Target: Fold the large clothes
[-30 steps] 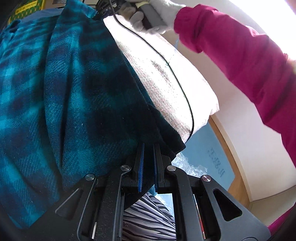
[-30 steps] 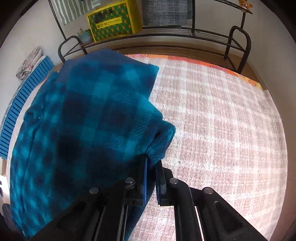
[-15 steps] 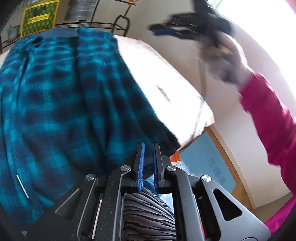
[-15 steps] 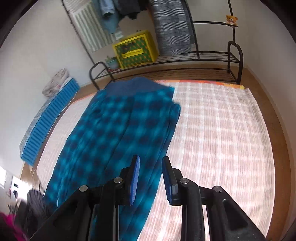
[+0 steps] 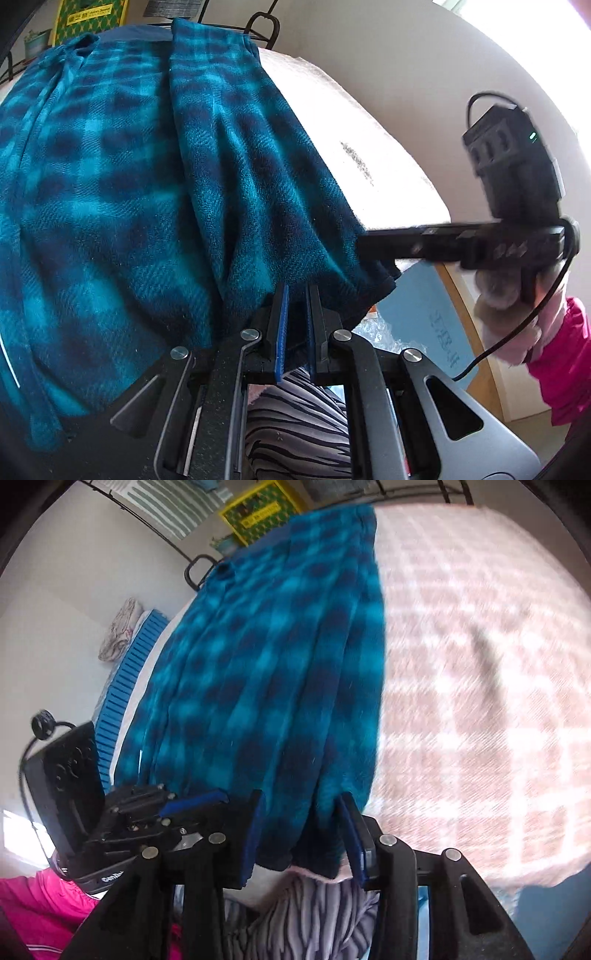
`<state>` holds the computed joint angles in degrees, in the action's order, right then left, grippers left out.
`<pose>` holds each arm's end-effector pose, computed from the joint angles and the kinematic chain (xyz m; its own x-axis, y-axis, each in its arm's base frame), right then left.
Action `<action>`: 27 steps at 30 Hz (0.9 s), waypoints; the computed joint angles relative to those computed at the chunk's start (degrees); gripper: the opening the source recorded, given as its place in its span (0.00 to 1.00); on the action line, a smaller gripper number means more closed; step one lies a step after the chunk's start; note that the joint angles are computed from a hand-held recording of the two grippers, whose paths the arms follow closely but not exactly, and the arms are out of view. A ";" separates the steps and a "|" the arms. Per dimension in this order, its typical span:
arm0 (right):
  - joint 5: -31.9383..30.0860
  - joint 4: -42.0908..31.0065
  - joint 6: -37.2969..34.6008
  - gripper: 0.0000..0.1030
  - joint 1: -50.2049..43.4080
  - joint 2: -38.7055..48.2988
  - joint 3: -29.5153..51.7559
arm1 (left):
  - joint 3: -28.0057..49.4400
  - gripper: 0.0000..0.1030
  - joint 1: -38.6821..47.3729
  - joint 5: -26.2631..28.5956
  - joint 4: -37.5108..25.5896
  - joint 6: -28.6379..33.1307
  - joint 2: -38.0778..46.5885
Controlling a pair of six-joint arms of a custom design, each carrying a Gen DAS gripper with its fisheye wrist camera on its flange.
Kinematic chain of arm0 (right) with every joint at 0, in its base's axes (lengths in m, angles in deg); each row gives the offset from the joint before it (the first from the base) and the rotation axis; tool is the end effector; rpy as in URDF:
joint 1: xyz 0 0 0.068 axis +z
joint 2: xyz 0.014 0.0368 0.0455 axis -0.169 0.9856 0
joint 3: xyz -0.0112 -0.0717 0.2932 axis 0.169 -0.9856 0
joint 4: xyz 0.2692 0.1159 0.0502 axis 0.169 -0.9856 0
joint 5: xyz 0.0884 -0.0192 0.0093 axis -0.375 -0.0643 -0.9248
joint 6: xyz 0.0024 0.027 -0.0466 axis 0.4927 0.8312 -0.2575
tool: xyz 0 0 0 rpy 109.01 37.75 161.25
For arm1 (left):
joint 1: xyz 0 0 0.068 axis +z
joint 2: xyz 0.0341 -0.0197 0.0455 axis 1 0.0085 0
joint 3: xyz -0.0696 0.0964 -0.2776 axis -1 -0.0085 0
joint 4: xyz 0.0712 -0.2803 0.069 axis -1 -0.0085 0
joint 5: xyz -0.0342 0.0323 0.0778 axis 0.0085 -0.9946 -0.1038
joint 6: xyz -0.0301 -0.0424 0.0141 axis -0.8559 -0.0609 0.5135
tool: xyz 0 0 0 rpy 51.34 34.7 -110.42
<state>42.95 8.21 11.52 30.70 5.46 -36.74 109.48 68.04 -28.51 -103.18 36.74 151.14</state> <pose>0.2497 0.2164 0.1622 -0.9285 0.1409 -0.3435 -0.0264 0.8978 0.4395 0.2519 -0.1184 0.1769 -0.7915 0.3456 -0.5040 0.5752 0.6999 -0.4234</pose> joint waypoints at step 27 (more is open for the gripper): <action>17.48 -4.40 8.00 0.33 6.09 -22.07 -10.65 | 0.03 0.08 -7.64 -9.61 2.81 -0.95 -6.07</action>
<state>60.42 3.81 19.53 36.79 -16.61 -47.39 109.51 60.40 -38.12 -100.37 35.79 145.07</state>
